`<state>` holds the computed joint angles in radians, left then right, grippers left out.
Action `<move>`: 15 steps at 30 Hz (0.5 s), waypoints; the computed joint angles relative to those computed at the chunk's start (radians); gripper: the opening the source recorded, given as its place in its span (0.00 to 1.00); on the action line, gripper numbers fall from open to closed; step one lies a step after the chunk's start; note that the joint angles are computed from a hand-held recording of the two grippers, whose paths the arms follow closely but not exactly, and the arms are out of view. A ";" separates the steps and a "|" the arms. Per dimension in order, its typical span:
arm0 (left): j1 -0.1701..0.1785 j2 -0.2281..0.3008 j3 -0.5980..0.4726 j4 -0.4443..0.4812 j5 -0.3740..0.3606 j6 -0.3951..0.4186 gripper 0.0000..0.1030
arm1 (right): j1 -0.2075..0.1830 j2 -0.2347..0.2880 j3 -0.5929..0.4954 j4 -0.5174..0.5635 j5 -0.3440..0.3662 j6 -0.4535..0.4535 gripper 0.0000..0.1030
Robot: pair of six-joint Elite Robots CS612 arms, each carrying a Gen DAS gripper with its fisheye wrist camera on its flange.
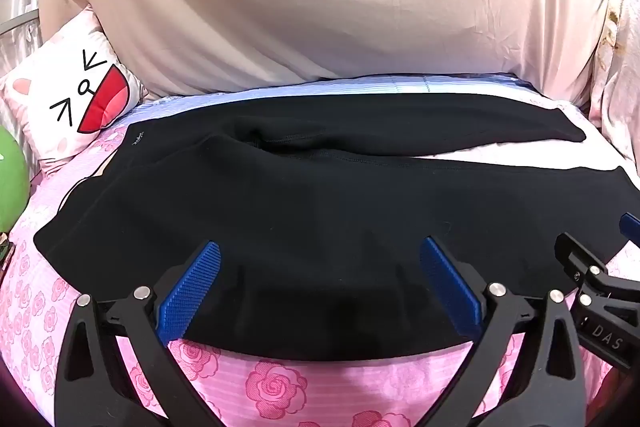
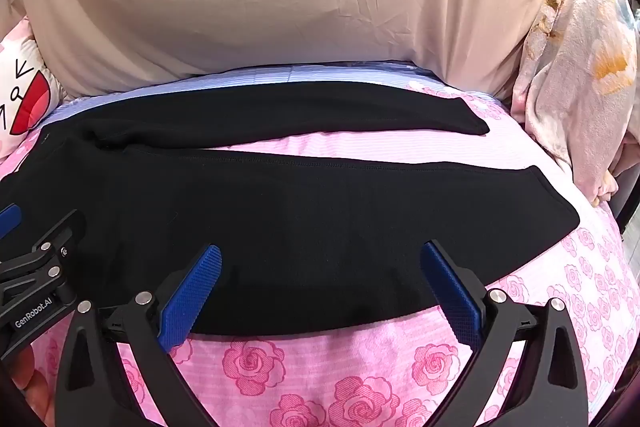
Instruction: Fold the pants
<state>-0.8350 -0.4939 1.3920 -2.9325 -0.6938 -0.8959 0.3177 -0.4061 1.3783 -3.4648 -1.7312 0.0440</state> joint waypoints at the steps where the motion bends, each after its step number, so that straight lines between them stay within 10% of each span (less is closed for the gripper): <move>1: -0.004 -0.001 0.000 0.002 0.002 -0.004 0.95 | 0.000 0.000 0.000 0.001 0.000 0.000 0.95; 15: -0.005 -0.002 0.000 0.004 0.002 -0.006 0.95 | 0.001 0.000 0.000 0.001 -0.002 0.000 0.95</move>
